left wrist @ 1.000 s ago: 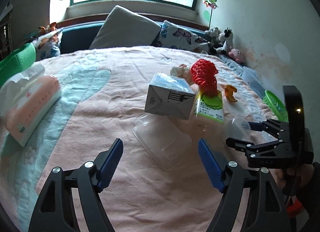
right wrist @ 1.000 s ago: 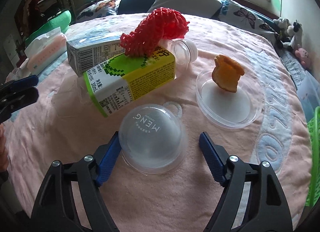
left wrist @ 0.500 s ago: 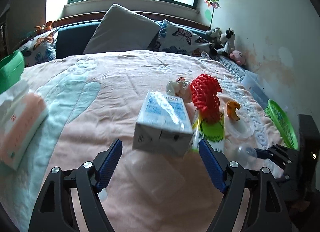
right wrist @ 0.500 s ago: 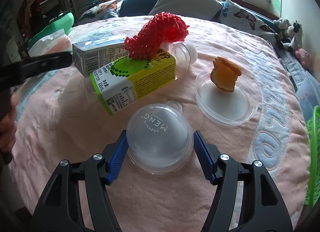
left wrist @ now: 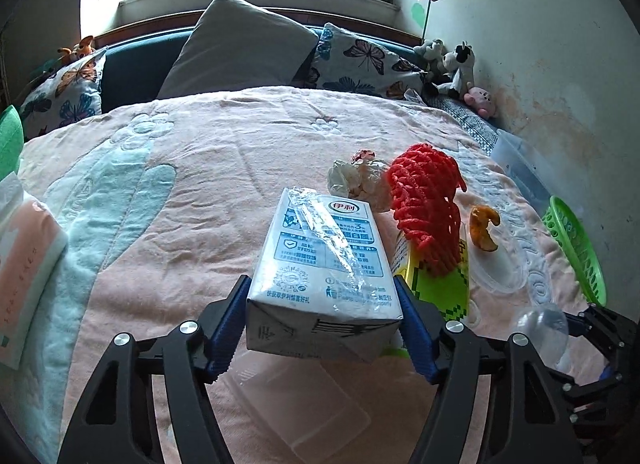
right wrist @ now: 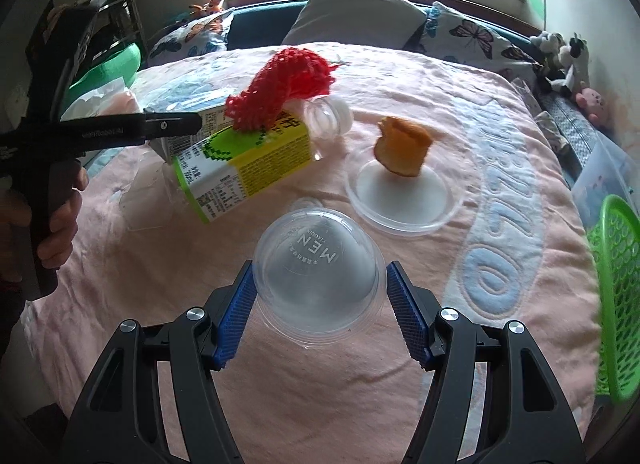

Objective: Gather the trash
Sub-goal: 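Grasp the white milk carton with the left tool while the right tool grasps the clear dome lid, then carry the carton and dome lid to the green basket and open both tools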

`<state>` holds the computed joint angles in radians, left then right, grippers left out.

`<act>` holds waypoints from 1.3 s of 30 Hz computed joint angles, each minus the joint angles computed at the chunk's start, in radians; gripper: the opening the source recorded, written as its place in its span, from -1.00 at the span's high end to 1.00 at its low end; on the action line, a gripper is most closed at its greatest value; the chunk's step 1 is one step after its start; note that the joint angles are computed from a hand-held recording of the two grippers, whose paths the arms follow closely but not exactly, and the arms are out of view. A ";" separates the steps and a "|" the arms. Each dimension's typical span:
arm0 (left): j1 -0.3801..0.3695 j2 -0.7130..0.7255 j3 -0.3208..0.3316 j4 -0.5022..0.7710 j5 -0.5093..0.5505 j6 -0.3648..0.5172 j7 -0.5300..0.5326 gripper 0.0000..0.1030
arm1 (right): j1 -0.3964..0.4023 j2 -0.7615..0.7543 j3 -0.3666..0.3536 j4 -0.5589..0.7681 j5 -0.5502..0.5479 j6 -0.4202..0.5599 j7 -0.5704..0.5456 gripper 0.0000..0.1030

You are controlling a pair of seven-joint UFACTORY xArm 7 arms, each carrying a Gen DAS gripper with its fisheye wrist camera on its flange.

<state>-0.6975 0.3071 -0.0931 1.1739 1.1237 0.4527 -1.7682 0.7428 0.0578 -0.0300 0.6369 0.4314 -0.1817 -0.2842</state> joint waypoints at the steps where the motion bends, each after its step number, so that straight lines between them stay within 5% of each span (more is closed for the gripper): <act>1: -0.001 0.004 0.000 0.004 0.000 0.003 0.000 -0.30 | 0.025 -0.004 -0.024 -0.003 0.022 -0.001 -0.017 -0.27; 11: -0.017 0.003 0.007 0.013 0.019 0.027 -0.002 -0.26 | -0.012 -0.035 0.026 -0.023 0.188 -0.013 -0.140 -0.27; 18: 0.007 -0.122 -0.040 -0.089 0.068 0.027 -0.080 -0.25 | -0.096 -0.076 0.114 -0.046 0.320 -0.035 -0.238 -0.27; 23: 0.031 -0.215 -0.107 -0.141 0.069 0.056 -0.069 -0.25 | -0.151 -0.130 0.116 -0.097 0.268 -0.049 -0.174 -0.27; 28: 0.038 -0.234 -0.164 -0.096 0.086 0.065 -0.023 -0.25 | -0.373 -0.188 0.256 -0.136 0.352 -0.056 -0.230 -0.27; 33: 0.012 -0.131 -0.160 0.052 0.087 0.002 0.034 -0.26 | -0.569 -0.226 0.310 -0.168 0.357 -0.049 -0.231 -0.27; 39: -0.061 0.092 -0.132 0.339 -0.021 -0.026 0.231 -0.26 | -0.712 -0.195 0.269 -0.168 0.286 -0.034 -0.202 -0.27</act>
